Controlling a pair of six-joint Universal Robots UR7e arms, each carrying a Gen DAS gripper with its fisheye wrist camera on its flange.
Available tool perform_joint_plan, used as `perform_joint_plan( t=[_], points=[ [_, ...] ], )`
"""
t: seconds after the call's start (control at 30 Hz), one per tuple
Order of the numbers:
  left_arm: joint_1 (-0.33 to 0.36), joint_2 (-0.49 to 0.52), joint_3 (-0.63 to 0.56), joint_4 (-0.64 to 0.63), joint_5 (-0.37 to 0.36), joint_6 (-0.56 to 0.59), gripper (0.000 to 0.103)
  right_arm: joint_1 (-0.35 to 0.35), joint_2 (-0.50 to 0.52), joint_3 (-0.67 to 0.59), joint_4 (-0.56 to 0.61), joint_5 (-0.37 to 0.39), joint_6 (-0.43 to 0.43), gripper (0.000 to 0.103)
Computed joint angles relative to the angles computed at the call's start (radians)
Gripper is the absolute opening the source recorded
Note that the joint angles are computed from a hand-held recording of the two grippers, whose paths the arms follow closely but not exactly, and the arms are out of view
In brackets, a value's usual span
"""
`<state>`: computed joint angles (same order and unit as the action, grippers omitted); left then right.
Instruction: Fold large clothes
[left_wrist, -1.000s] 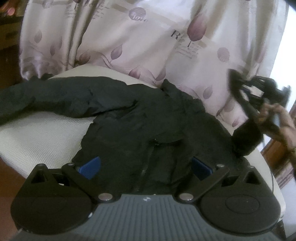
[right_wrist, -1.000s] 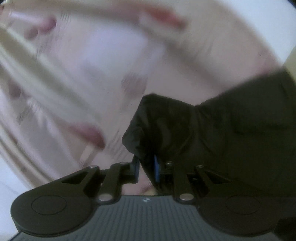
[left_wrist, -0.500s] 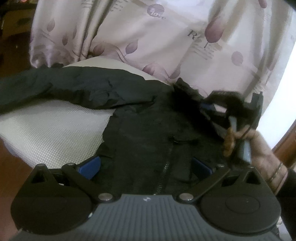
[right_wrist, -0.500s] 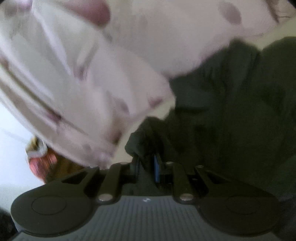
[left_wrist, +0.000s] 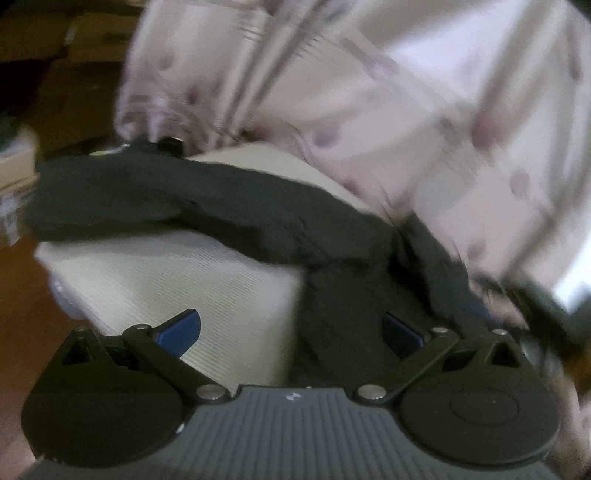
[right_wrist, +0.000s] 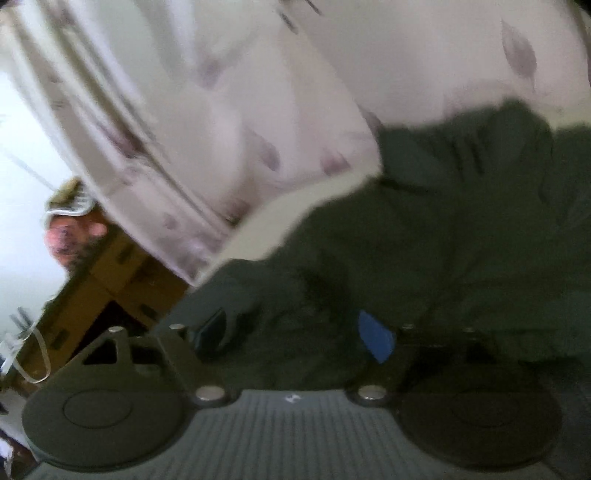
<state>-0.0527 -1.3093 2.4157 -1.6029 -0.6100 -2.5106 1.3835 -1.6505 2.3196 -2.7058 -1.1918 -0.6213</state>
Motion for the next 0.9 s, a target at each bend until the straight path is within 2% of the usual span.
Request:
perform_joint_plan(
  t=[0.1,0.2,0.27,0.4,0.57,0.6,0.67,0.7,0.73,0.77,0.83,0.9],
  points=[
    [-0.01,-0.069,0.026,0.118,-0.016,-0.145,0.098,-0.045,-0.13,0.054,0.102,0.039,-0.086,0.085],
    [0.003,-0.146,0.055,0.167,0.013,-0.185,0.098,-0.108,-0.23,0.076,0.242,0.077,-0.128,0.087],
    [0.042,-0.192,0.064,0.184,0.038,-0.187,0.099,-0.138,-0.263,0.087,0.281,0.085,-0.137,0.087],
    [0.126,-0.291,0.099,0.15,0.091,-0.211,0.099,-0.2,-0.331,0.083,0.387,0.117,-0.138,0.087],
    [0.203,-0.416,0.16,0.089,0.151,-0.307,0.097,-0.255,-0.417,0.077,0.475,0.131,-0.197,0.087],
    [0.213,-0.437,0.177,0.079,0.173,-0.33,0.094,-0.275,-0.437,0.075,0.502,0.14,-0.207,0.087],
    [0.226,-0.46,0.188,0.102,0.2,-0.369,0.076,-0.321,-0.469,0.072,0.556,0.166,-0.226,0.088],
    [0.246,-0.469,0.188,0.083,0.204,-0.335,0.053,-0.345,-0.483,0.07,0.581,0.176,-0.232,0.088],
    [0.269,-0.482,0.194,0.034,0.202,-0.267,0.021,-0.369,-0.498,0.071,0.602,0.187,-0.238,0.088],
    [0.287,-0.486,0.195,0.009,0.2,-0.233,0.008,-0.393,-0.511,0.07,0.623,0.199,-0.254,0.088],
    [0.31,-0.456,0.151,0.084,0.195,-0.249,0.006,-0.44,-0.537,0.072,0.649,0.217,-0.284,0.088],
    [0.335,-0.373,0.052,0.249,0.208,-0.287,0.006,-0.479,-0.552,0.066,0.669,0.234,-0.299,0.088]
  ],
)
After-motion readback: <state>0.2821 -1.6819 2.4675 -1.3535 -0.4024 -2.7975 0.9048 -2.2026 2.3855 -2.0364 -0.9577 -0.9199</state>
